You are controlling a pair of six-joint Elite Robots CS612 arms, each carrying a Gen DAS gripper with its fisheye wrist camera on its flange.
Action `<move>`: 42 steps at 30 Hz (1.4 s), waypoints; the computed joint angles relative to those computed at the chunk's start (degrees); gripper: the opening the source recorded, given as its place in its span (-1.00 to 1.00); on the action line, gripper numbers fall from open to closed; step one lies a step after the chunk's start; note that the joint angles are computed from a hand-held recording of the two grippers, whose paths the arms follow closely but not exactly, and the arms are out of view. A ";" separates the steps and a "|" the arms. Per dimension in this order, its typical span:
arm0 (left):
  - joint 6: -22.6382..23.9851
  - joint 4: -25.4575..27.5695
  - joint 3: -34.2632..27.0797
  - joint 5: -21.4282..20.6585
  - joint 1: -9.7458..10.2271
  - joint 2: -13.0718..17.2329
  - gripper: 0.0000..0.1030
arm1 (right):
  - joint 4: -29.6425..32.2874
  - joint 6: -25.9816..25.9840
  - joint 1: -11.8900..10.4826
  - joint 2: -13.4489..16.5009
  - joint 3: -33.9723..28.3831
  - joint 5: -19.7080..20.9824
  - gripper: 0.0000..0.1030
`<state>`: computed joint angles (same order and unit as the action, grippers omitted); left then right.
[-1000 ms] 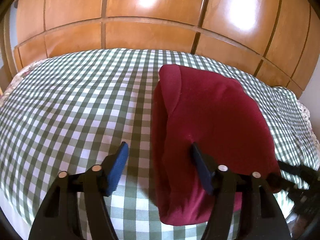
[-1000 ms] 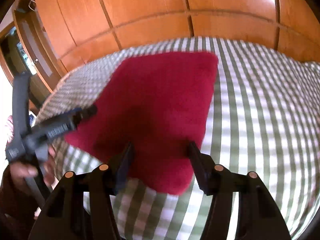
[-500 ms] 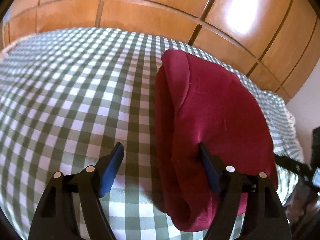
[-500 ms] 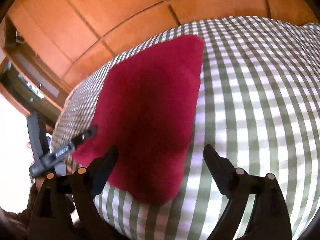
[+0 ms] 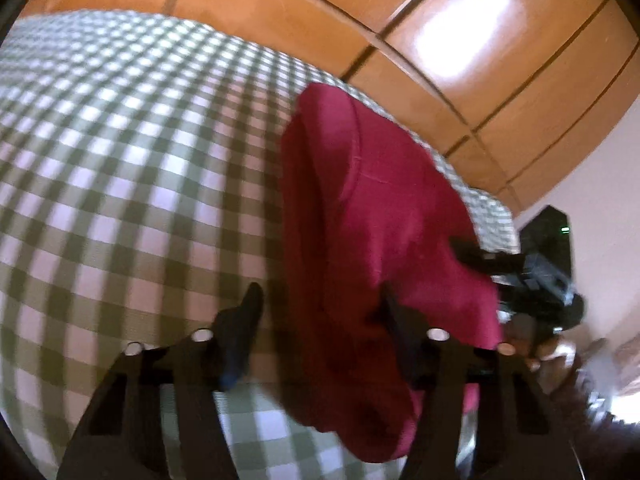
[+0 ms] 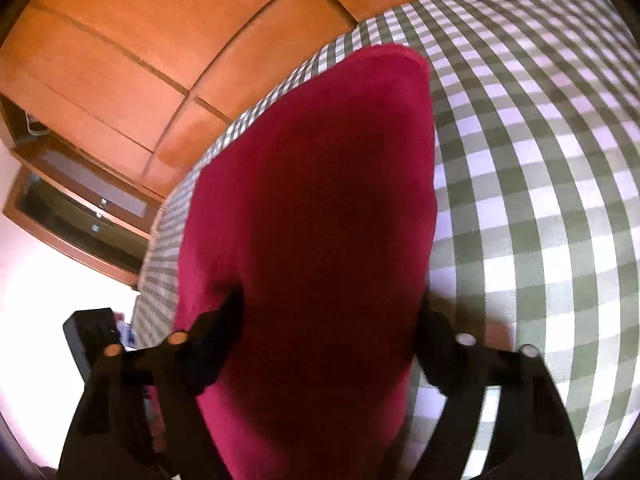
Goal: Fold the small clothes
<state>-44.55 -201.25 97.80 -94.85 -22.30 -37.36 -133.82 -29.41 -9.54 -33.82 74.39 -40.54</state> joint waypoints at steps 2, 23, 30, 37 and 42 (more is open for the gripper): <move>0.63 -0.96 -0.62 -2.13 -0.05 0.28 -0.03 | -1.19 -0.26 -0.29 -0.70 1.08 0.58 -0.06; 25.24 34.34 -33.35 6.46 -9.31 9.70 0.06 | -27.96 22.99 -11.30 -0.77 4.57 -12.64 0.07; 25.40 27.85 -29.47 14.81 -10.52 8.38 0.09 | -41.76 24.51 -10.53 -3.92 9.48 -21.56 0.31; 22.82 32.29 -32.27 17.20 -10.16 10.42 0.39 | -39.51 15.80 -6.98 -4.81 10.88 -28.42 0.15; 22.09 31.38 -31.57 17.53 -10.21 9.93 0.41 | -43.18 14.76 -4.99 -4.60 12.01 -36.55 0.20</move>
<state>-22.46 -169.87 66.22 -77.32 -32.51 -27.43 -177.00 -14.65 -14.53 -38.43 86.40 -77.09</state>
